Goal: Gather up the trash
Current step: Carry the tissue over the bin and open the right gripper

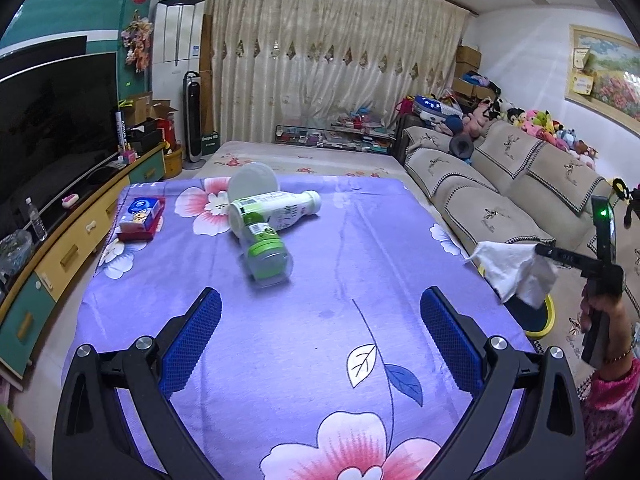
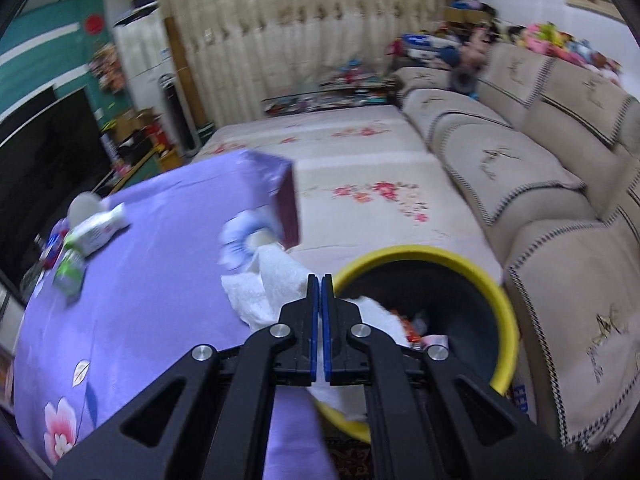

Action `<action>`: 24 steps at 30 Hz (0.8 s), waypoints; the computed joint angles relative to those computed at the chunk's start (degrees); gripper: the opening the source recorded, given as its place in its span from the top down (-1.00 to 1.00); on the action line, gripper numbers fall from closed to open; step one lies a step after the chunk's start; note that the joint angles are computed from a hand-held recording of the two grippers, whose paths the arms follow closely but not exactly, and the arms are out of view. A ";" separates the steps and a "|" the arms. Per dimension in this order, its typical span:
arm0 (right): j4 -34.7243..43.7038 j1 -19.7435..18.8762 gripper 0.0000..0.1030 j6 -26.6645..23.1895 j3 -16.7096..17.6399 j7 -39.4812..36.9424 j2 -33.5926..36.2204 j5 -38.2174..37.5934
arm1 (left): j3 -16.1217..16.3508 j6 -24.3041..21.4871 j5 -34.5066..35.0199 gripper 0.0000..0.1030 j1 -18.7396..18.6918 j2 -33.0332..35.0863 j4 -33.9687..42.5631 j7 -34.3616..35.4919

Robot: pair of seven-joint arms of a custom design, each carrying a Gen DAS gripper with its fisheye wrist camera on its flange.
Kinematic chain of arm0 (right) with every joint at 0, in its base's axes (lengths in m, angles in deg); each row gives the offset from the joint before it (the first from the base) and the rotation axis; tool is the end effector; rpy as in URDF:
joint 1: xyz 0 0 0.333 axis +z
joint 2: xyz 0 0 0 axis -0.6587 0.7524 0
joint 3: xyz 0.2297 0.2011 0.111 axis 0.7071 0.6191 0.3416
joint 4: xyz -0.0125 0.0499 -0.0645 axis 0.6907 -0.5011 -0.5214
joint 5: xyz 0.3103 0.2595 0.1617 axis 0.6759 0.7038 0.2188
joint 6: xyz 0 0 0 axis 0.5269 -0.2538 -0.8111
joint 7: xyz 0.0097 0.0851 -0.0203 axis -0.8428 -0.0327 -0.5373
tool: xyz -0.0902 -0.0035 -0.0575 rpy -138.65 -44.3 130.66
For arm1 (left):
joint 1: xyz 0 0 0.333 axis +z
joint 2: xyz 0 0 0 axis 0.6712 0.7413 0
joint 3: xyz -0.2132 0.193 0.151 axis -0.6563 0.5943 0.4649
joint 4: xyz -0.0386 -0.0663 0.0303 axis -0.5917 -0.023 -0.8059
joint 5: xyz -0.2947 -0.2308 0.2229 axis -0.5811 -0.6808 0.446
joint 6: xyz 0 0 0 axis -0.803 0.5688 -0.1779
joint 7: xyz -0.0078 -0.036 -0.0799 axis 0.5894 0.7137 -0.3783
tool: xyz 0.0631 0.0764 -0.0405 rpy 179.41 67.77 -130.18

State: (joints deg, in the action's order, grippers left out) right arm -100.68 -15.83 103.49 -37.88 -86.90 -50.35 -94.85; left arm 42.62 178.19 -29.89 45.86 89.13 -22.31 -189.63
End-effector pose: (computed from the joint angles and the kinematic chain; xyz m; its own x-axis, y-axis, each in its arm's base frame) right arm 0.6280 0.2651 0.3237 -0.4761 -0.8677 -0.1431 -0.5303 0.4130 -0.7404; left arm 0.6945 -0.1327 0.3285 -0.4568 -0.8825 0.1119 -0.5576 0.1860 -0.8090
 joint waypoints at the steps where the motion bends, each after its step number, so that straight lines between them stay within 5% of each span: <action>1: -1.20 0.11 0.97 -0.40 -0.40 1.35 -0.96 -0.79 | 0.16 -0.04 0.74 -0.90 -0.30 0.11 0.10 -0.64; 8: -7.45 -2.88 0.97 -4.43 0.88 6.30 -6.64 -3.68 | -1.29 0.43 7.14 -0.90 0.13 1.36 0.70 -5.60; 16: -7.30 -6.01 0.96 -4.30 1.39 5.06 -4.11 0.89 | -4.64 2.25 14.30 -0.90 2.61 2.77 0.65 -10.77; 20: -7.04 -5.78 0.42 -3.13 0.46 6.14 -2.47 1.96 | -5.78 2.94 18.53 -0.90 3.65 3.55 0.73 -14.37; 24: -7.08 -4.78 0.39 -3.22 0.15 7.07 -2.42 1.39 | -5.57 3.19 23.45 -0.90 3.39 4.31 0.93 -19.06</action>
